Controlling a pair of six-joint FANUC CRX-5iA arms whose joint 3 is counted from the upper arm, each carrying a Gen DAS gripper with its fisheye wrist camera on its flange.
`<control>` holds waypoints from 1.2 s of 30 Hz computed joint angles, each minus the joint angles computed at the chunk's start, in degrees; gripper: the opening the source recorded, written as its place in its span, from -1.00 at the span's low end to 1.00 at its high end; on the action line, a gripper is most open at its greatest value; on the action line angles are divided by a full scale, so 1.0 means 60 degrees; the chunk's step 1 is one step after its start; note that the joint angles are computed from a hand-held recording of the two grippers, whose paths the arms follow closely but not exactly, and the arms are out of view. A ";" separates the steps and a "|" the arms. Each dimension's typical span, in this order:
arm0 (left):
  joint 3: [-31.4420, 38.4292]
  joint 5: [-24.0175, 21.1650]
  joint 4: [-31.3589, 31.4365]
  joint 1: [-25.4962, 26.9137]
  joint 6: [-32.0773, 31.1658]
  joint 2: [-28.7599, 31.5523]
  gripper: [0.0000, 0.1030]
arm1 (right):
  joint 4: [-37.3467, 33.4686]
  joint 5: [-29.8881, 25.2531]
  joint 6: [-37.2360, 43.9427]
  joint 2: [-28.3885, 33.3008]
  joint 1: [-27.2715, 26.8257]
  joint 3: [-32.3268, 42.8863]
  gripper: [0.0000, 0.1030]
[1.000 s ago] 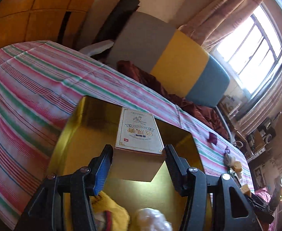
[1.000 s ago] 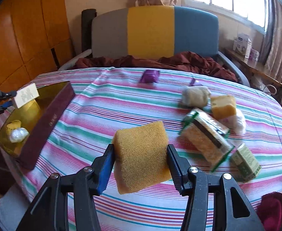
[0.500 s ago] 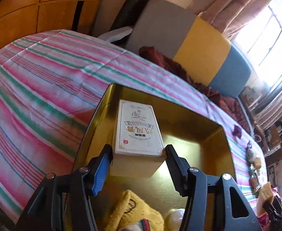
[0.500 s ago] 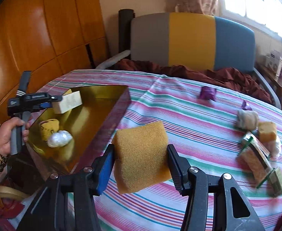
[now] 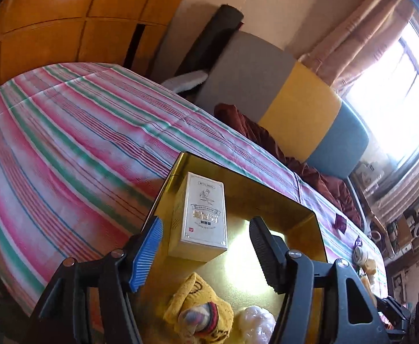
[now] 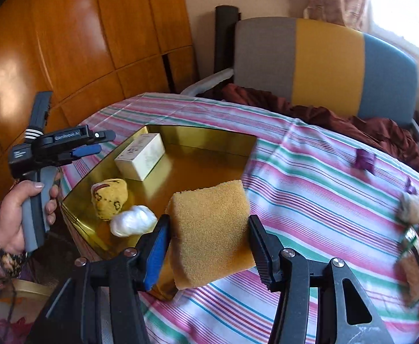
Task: Organize objects
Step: 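Release the white box with left tool while right tool drops sponge into tray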
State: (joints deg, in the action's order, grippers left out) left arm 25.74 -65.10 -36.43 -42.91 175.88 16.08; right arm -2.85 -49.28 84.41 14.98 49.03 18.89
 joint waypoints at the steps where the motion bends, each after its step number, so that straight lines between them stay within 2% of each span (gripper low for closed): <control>1: -0.0015 0.0124 0.0106 0.0070 0.0004 -0.0002 0.24 | 0.0008 -0.0135 -0.0011 0.0154 0.0051 0.0190 0.06; 4: -0.0094 0.0366 0.0287 0.0177 0.0004 -0.0075 0.24 | 0.0239 -0.0547 -0.0256 0.0694 0.0256 0.0784 0.06; 7: 0.0158 -0.0028 -0.0185 -0.0049 0.0186 -0.0012 0.24 | 0.0132 -0.1208 -0.0290 0.1365 0.0348 0.1716 0.06; 13: 0.0182 -0.0122 -0.0404 -0.0118 0.0451 -0.0103 0.24 | 0.0773 -0.2841 -0.0359 0.3114 0.0683 0.4088 0.06; 16: 0.0070 -0.0001 -0.0483 -0.0131 0.0670 -0.0205 0.24 | 0.0673 -0.3637 -0.0410 0.4121 0.0664 0.5582 0.07; 19: -0.0003 0.0050 -0.0450 -0.0103 0.0772 -0.0265 0.24 | 0.0182 -0.4478 -0.0724 0.5147 0.0522 0.7295 0.12; 21: -0.0020 0.0063 -0.0395 -0.0072 0.0782 -0.0272 0.24 | -0.0090 -0.4569 -0.1006 0.5454 0.0425 0.7842 0.16; 22: -0.0037 0.0090 -0.0348 -0.0046 0.0773 -0.0274 0.24 | -0.0074 -0.4630 -0.1222 0.5551 0.0416 0.8018 0.27; 23: -0.0029 0.0073 -0.0336 -0.0044 0.0781 -0.0261 0.24 | -0.0095 -0.4591 -0.1443 0.5533 0.0391 0.8019 0.35; 26: 0.0007 0.0034 -0.0342 -0.0066 0.0786 -0.0206 0.24 | -0.0389 -0.4159 -0.1485 0.5101 0.0305 0.7433 0.36; 33: 0.0195 0.0187 -0.0094 -0.0121 0.0406 0.0028 0.24 | 0.0575 -0.2319 -0.1382 0.3401 0.0410 0.4676 0.37; 36: 0.0336 0.0400 0.0134 -0.0140 0.0051 0.0180 0.24 | 0.0718 -0.1973 -0.1485 0.2880 0.0309 0.3923 0.38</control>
State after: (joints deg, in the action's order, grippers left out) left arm 27.76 -62.70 -35.62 -43.75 176.19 17.16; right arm 1.46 -61.12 75.50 32.26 50.89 42.43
